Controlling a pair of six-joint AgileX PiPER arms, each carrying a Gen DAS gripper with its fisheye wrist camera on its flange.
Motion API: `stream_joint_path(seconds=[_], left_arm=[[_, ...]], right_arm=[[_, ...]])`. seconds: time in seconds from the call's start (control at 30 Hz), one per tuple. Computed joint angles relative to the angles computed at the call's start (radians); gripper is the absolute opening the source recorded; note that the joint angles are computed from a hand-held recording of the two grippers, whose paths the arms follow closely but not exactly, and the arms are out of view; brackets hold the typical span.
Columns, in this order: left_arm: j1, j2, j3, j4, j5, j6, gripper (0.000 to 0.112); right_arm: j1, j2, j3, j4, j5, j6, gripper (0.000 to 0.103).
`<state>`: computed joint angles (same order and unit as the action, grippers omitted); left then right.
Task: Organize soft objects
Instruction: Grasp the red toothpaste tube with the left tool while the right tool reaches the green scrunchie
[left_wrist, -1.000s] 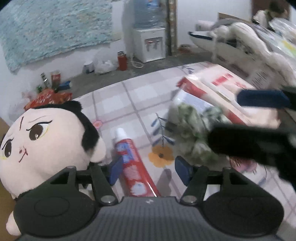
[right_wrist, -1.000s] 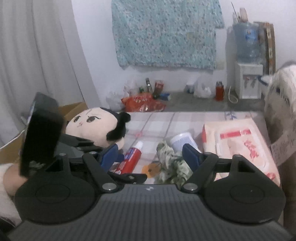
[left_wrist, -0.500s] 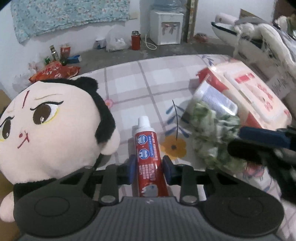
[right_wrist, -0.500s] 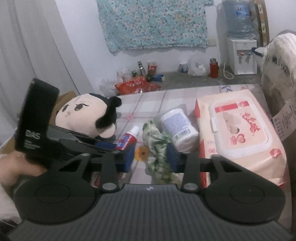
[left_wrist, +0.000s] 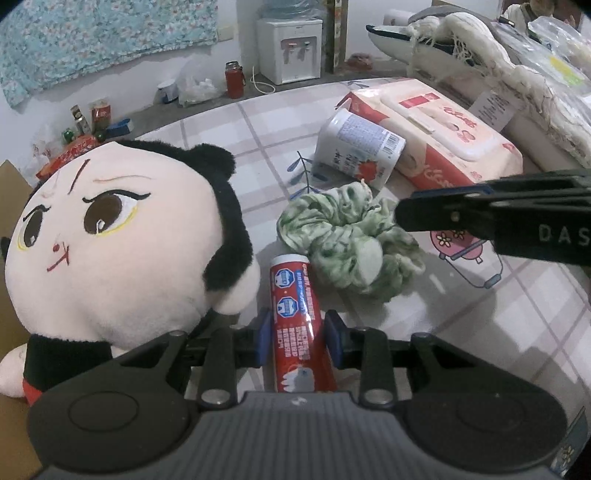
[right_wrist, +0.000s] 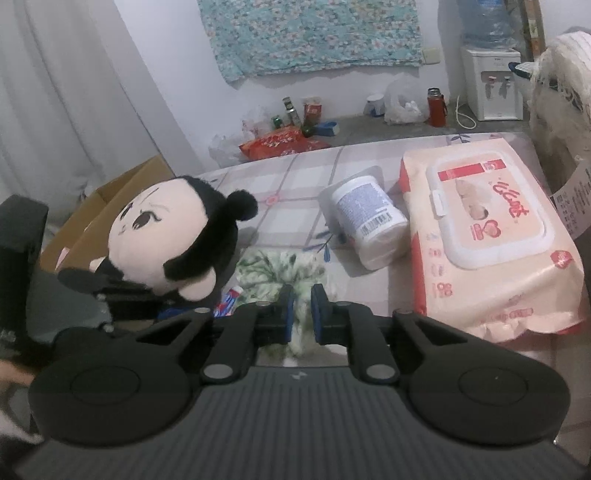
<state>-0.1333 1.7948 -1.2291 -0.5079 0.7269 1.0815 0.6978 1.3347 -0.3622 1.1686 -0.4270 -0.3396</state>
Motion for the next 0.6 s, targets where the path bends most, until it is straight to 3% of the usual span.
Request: stream_joint_path(seconds=[0.13, 0.17, 0.2, 0.23, 0.27, 0.33, 0.43, 0.6], left_arm=[[-0.005, 0.002, -0.002, -0.002, -0.004, 0.009, 0.033], [-0.004, 0.001, 0.002, -0.007, -0.008, 0.014, 0.033], [-0.003, 0.0, 0.005, -0.011, -0.011, 0.019, 0.033], [-0.001, -0.001, 0.007, -0.016, -0.011, 0.025, 0.033], [0.002, -0.002, 0.01, -0.021, -0.012, 0.032, 0.033], [0.004, -0.004, 0.014, -0.024, -0.015, 0.04, 0.033], [0.006, -0.009, 0.02, -0.026, -0.016, 0.046, 0.033], [0.012, -0.04, 0.059, -0.033, -0.015, 0.055, 0.032]], right_arm=[[-0.011, 0.043, -0.023, 0.036, -0.025, -0.049, 0.049], [-0.025, 0.057, -0.028, 0.016, -0.029, -0.036, 0.049], [-0.045, 0.07, -0.024, -0.044, -0.031, 0.013, 0.045], [-0.059, 0.082, -0.021, -0.104, -0.031, 0.07, 0.017], [-0.074, 0.092, -0.018, -0.164, -0.022, 0.13, 0.003], [-0.084, 0.108, -0.015, -0.196, -0.011, 0.192, 0.002], [-0.01, 0.103, 0.013, -0.086, -0.055, 0.152, 0.001], [0.114, 0.086, 0.109, -0.101, -0.13, 0.366, 0.001]])
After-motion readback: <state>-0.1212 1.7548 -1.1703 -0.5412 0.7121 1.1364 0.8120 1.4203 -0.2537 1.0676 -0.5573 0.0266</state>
